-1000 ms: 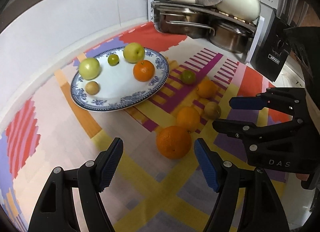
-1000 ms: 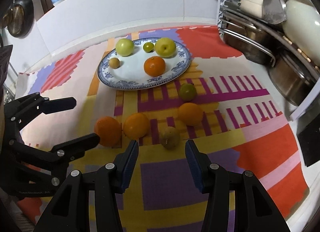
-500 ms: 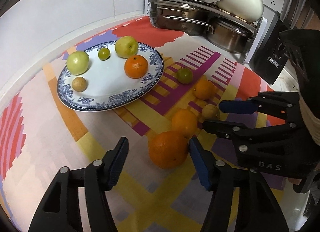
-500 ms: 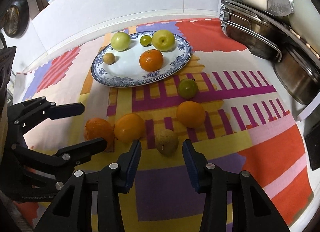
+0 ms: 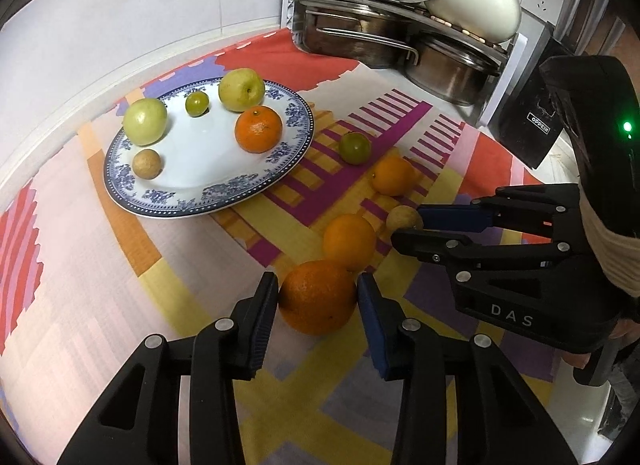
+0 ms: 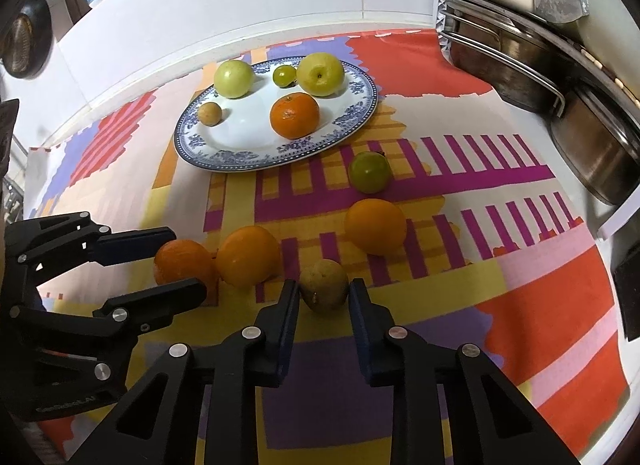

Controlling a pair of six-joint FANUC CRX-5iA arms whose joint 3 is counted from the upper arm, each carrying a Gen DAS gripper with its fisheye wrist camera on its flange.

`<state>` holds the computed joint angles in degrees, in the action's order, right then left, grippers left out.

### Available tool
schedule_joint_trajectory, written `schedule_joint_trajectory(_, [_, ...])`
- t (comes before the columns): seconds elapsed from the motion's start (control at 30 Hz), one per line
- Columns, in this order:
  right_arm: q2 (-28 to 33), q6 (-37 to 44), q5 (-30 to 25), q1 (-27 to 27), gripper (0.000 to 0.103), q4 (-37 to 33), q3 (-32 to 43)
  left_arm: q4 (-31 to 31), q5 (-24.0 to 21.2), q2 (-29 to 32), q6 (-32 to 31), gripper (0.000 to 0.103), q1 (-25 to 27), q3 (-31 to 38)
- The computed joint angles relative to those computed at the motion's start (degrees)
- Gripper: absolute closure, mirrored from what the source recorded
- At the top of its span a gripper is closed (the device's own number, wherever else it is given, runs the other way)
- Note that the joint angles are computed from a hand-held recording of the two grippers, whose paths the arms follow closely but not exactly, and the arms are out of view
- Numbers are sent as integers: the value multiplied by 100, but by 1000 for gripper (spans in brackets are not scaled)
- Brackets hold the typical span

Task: Organize fruits
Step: 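Grasp the large orange with the left gripper while the right grasps a small brown fruit, then carry the orange and brown fruit onto the plate and open both grippers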

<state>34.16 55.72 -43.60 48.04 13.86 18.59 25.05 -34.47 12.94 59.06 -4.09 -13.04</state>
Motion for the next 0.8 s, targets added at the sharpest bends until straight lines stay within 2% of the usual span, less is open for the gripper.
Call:
schedule_joint_trajectory(0.5, [-355, -383, 403, 155, 76, 570, -420, 71, 212, -334, 48, 62, 81, -193])
schedule_joint_trajectory(0.63, [-303, -223, 507, 158, 76, 609, -210, -92, 332, -323, 132, 63, 148, -13])
schedule_joint_trajectory(0.8, [53, 100, 404, 99, 76, 564, 479, -389, 406, -150, 324, 63, 258, 392])
